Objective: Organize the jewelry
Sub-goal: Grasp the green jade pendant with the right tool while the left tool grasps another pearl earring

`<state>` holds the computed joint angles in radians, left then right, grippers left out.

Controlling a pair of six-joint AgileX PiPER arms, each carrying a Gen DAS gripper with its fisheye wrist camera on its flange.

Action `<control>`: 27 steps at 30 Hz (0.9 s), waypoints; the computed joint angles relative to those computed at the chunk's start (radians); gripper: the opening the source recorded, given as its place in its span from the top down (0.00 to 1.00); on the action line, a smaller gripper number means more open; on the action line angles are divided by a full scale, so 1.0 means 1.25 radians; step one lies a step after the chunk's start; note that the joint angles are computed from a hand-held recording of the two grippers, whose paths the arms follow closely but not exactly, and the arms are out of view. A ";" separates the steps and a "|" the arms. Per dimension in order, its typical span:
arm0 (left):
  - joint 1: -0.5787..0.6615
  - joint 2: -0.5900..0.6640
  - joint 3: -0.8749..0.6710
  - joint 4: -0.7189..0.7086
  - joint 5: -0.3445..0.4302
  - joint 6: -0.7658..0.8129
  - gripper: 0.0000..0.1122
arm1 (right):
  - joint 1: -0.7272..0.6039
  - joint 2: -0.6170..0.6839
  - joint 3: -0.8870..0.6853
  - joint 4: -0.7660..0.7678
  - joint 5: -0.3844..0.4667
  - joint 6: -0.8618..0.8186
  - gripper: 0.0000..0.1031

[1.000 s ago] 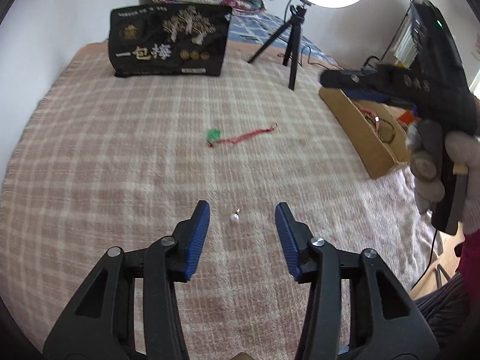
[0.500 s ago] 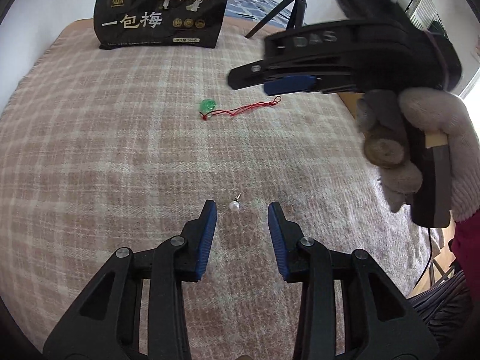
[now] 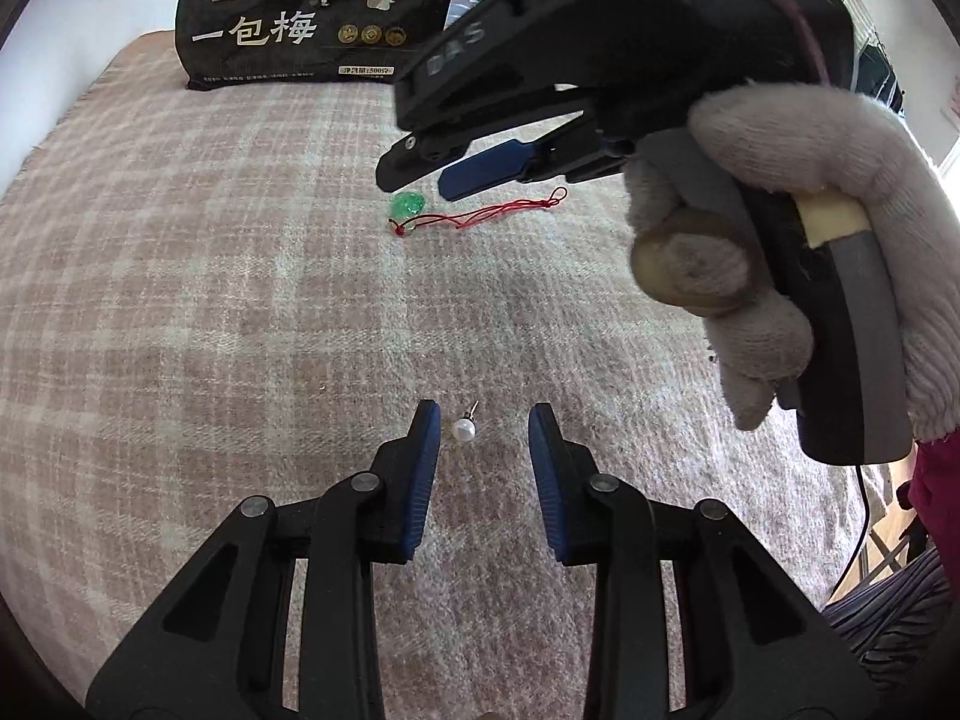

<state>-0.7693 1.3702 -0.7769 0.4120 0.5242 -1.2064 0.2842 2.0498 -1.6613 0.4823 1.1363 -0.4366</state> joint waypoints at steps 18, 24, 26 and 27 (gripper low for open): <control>0.013 0.072 -0.013 0.031 -0.037 -0.019 0.82 | 0.086 0.024 0.000 -0.123 -0.076 0.077 0.79; -0.035 0.068 -0.003 0.102 -0.001 -0.103 0.93 | 0.122 0.012 0.017 -0.185 -0.108 0.079 0.82; -0.051 0.060 0.003 0.116 0.012 -0.126 0.94 | 0.129 0.010 0.021 -0.195 -0.116 0.081 0.83; -0.056 0.058 0.005 0.119 0.014 -0.136 0.94 | 0.130 0.010 0.022 -0.194 -0.118 0.081 0.83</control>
<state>-0.8386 1.4433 -0.7711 0.5611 0.5414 -1.3761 0.4465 2.0619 -1.6338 0.2396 0.9883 -0.3358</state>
